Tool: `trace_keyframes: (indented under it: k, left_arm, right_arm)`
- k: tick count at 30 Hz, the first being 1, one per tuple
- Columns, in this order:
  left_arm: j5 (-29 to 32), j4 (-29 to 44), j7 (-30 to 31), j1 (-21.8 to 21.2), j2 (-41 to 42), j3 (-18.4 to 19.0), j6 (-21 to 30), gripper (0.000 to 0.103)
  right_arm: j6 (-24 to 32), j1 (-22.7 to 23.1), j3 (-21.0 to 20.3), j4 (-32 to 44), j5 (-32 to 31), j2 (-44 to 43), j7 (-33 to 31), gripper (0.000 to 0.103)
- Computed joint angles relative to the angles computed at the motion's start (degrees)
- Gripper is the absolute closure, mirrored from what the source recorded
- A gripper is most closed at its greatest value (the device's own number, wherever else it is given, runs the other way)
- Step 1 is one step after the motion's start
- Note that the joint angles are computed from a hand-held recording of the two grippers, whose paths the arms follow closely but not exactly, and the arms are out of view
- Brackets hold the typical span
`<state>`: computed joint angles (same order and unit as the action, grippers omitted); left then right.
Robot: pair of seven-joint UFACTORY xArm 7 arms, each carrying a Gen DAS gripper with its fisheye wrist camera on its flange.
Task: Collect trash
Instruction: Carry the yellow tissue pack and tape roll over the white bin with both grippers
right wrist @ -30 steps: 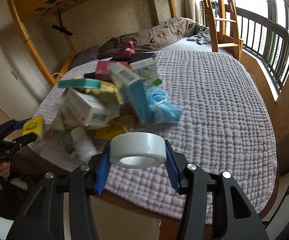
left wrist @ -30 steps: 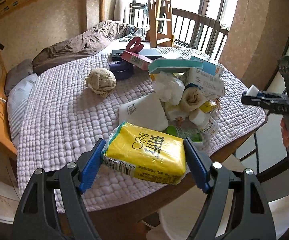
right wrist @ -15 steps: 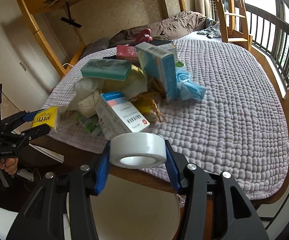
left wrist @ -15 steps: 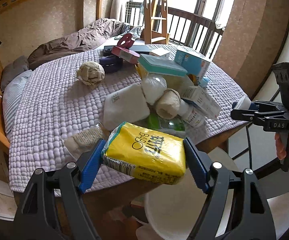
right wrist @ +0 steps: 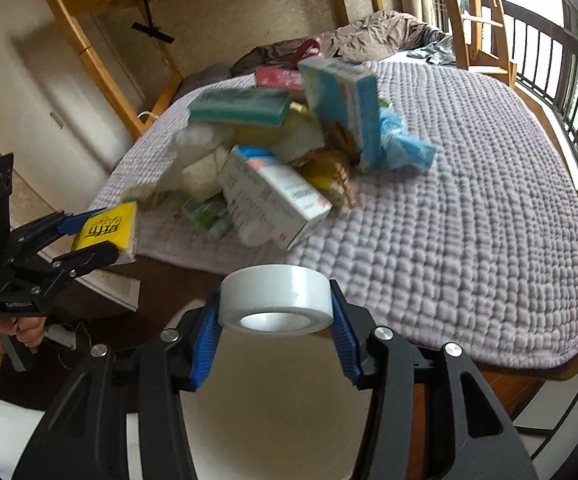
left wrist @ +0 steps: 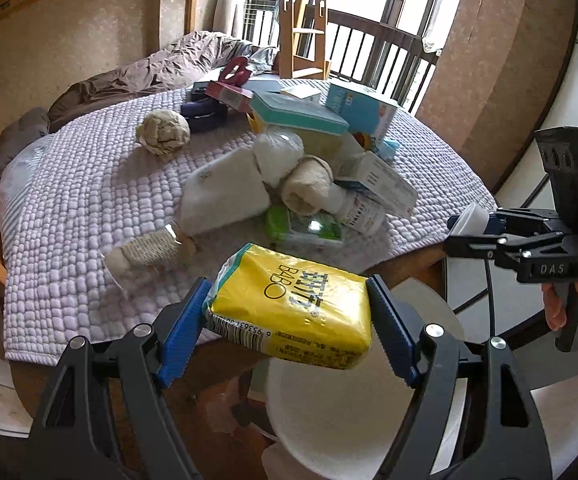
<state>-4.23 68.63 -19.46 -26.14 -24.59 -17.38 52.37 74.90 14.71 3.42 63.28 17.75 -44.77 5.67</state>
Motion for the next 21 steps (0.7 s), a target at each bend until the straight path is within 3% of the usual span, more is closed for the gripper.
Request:
trace_keyframes:
  k: [21]
  left_arm:
    - [-1.0, -0.5, -2.7, -3.5, 1.2, -2.1, 1.6, 0.024]
  right_arm:
    - [4.2, 2.7, 2.2, -6.1, 2.3, -6.6, 1.0, 0.054]
